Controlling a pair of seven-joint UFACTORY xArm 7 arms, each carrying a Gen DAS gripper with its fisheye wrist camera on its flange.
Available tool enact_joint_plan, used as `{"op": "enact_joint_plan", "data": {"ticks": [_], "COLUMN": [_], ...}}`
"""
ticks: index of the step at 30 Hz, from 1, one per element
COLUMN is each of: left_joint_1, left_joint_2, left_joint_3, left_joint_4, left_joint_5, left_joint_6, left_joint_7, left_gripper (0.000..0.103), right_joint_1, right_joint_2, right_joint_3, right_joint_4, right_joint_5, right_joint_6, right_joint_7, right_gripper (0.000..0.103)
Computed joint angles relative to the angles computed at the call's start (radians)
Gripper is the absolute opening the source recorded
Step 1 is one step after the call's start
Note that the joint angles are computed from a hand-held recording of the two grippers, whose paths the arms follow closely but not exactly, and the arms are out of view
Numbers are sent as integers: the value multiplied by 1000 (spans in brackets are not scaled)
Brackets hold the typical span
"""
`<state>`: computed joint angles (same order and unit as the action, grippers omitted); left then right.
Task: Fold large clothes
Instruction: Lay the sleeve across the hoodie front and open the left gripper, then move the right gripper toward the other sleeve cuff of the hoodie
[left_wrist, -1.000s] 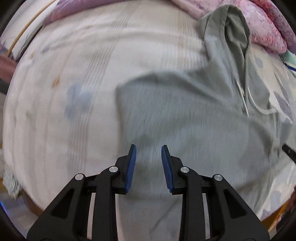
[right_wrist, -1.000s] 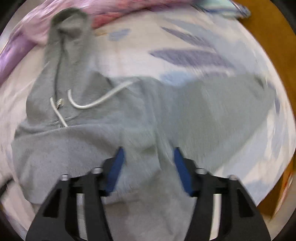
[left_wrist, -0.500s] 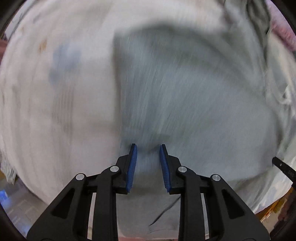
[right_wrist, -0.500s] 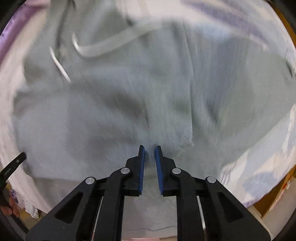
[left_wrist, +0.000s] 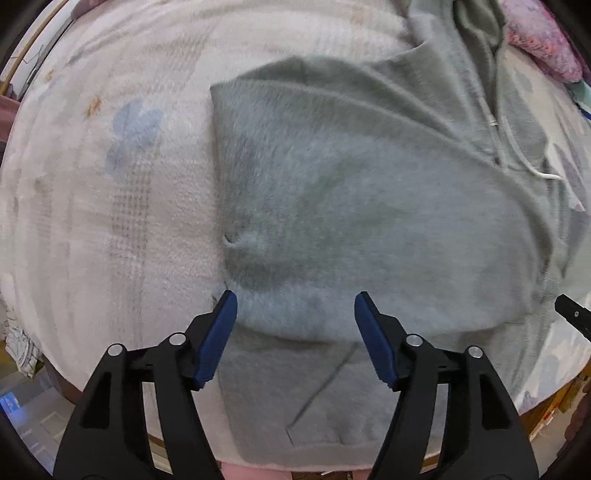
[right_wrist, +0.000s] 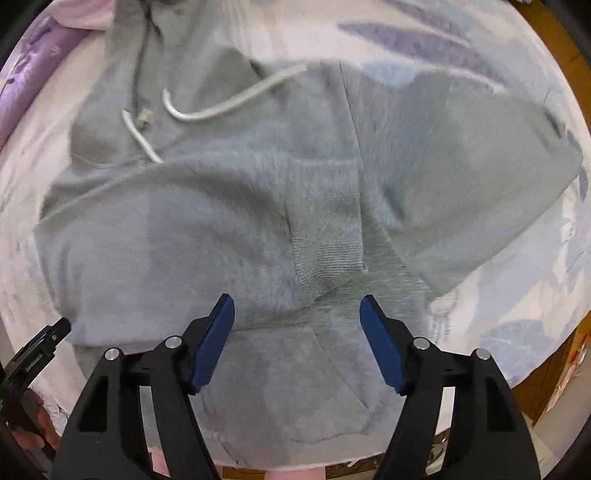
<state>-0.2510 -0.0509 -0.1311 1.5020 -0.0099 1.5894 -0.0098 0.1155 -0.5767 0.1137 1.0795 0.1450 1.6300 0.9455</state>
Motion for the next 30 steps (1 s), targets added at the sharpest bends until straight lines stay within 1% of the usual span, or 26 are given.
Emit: {"op": "enact_joint_plan", "data": {"ticks": [3, 5, 6, 7, 8, 10, 13, 17, 19, 22, 25, 28, 30], "left_joint_1": [-10, -16, -16, -30, -34, -52, -50, -71, -70, -71, -85, -102, -117], "left_joint_2": [-5, -1, -4, 3, 20, 33, 23, 21, 15, 24, 52, 95, 112], "left_joint_3": [-9, -12, -11, -27, -28, -38, -27, -44, -40, -41, -50, -51, -50], "left_joint_4": [60, 117, 129, 147, 186, 260, 294, 388, 424, 521, 648, 785, 857], "left_joint_5": [9, -1, -5, -7, -6, 5, 8, 41, 46, 45, 67, 68, 73], "left_joint_6": [47, 92, 102, 106, 124, 171, 197, 279, 292, 327, 374, 435, 462], "left_joint_7": [9, 6, 5, -23, -23, -38, -8, -8, -8, -40, -62, -83, -86], "left_gripper": [70, 70, 70, 70, 70, 70, 70, 70, 70, 70, 70, 70, 71], "right_joint_1": [1, 3, 1, -1, -3, -2, 1, 7, 11, 14, 16, 10, 4], "right_joint_2": [9, -5, -14, 0, -2, 8, 12, 24, 26, 39, 54, 100, 117], "right_joint_3": [4, 11, 1, 11, 12, 26, 34, 52, 60, 76, 95, 136, 156], "right_joint_4": [86, 145, 166, 188, 176, 240, 292, 396, 455, 536, 613, 734, 793], "right_joint_5": [-17, -25, -30, -31, -33, -43, -41, -46, -43, -45, -64, -119, -141], "right_joint_6": [51, 110, 132, 131, 119, 159, 185, 265, 304, 357, 386, 449, 472], "right_joint_7": [-3, 2, -11, -5, -11, -4, 1, 9, 14, 18, 10, 3, 10], "right_gripper": [67, 67, 67, 67, 67, 67, 67, 68, 68, 69, 69, 69, 69]}}
